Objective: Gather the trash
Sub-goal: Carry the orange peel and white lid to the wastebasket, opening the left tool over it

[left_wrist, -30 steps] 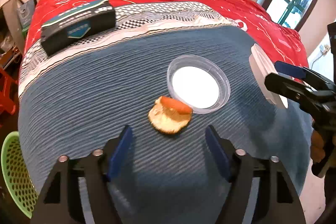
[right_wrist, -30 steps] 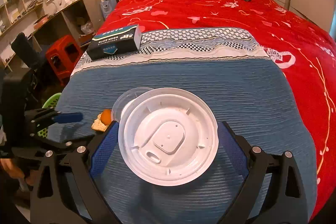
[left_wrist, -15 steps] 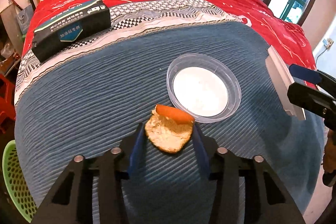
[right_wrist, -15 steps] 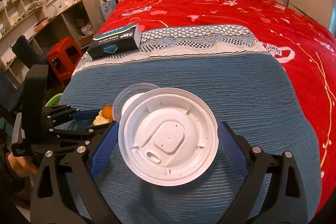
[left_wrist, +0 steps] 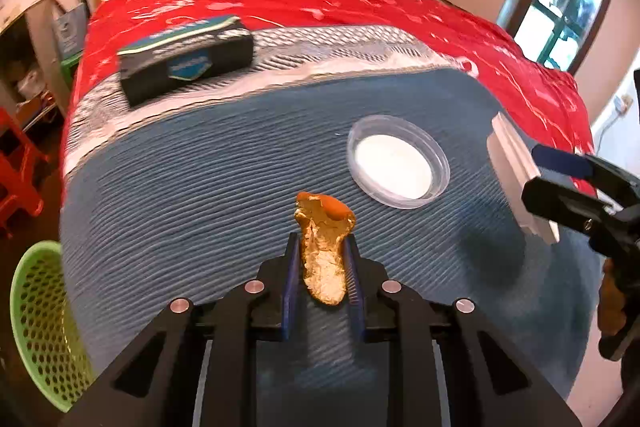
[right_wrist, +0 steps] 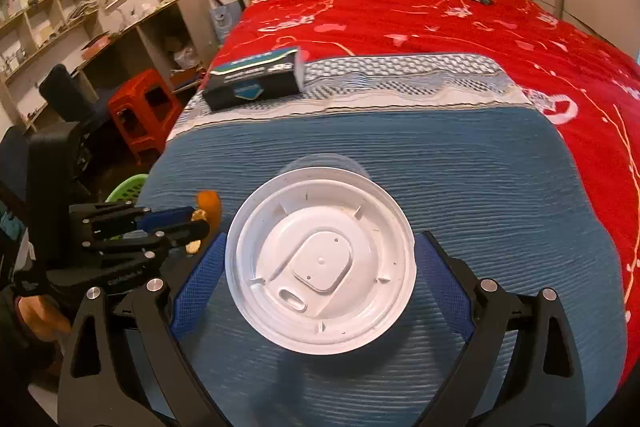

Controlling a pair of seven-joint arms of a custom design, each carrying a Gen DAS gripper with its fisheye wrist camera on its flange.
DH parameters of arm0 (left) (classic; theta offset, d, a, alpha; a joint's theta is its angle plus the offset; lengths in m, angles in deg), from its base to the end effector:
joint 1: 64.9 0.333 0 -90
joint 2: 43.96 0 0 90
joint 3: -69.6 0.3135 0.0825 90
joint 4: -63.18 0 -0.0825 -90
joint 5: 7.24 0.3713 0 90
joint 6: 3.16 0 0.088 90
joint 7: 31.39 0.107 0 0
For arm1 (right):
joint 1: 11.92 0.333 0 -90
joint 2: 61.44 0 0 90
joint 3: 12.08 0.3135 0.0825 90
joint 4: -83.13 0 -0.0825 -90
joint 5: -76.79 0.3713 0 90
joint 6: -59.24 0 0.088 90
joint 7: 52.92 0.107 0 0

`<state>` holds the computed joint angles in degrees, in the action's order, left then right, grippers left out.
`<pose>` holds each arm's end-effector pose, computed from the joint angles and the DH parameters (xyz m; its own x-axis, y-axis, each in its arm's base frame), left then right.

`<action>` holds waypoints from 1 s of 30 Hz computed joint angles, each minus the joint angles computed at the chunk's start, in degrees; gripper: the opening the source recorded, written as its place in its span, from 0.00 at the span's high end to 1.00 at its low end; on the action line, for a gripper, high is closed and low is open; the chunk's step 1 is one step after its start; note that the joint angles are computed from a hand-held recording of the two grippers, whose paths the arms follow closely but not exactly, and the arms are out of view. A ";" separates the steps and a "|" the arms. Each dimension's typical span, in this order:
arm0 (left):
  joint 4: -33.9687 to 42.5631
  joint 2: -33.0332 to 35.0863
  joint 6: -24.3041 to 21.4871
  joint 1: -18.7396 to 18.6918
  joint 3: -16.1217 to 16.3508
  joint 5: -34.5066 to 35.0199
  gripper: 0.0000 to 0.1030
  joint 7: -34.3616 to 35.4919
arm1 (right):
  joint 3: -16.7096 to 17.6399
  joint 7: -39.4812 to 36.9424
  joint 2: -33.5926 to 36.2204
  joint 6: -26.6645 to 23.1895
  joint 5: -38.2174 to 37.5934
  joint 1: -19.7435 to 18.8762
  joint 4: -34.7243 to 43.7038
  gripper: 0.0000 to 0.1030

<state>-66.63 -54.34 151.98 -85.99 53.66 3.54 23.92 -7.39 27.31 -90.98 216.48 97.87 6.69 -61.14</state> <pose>0.4102 -0.3255 0.5055 -0.2393 -0.9604 0.1427 -0.8089 0.1159 -0.5764 0.3946 0.1587 0.5440 0.3538 -0.9184 -0.1772 -0.7258 -0.1501 -0.6713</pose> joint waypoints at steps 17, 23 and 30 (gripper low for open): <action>-21.66 -28.73 -1.75 3.32 4.71 0.20 0.79 -5.91 | 5.07 2.21 5.18 0.52 -0.45 7.07 6.89 0.11; -28.06 -37.14 -5.50 6.93 8.16 0.63 0.79 -4.64 | 6.43 2.82 9.58 0.58 -1.28 9.33 11.21 0.11; -32.47 -41.36 -9.22 13.04 12.10 1.30 0.79 -1.00 | 7.59 3.64 14.80 0.48 -1.92 11.56 15.80 0.11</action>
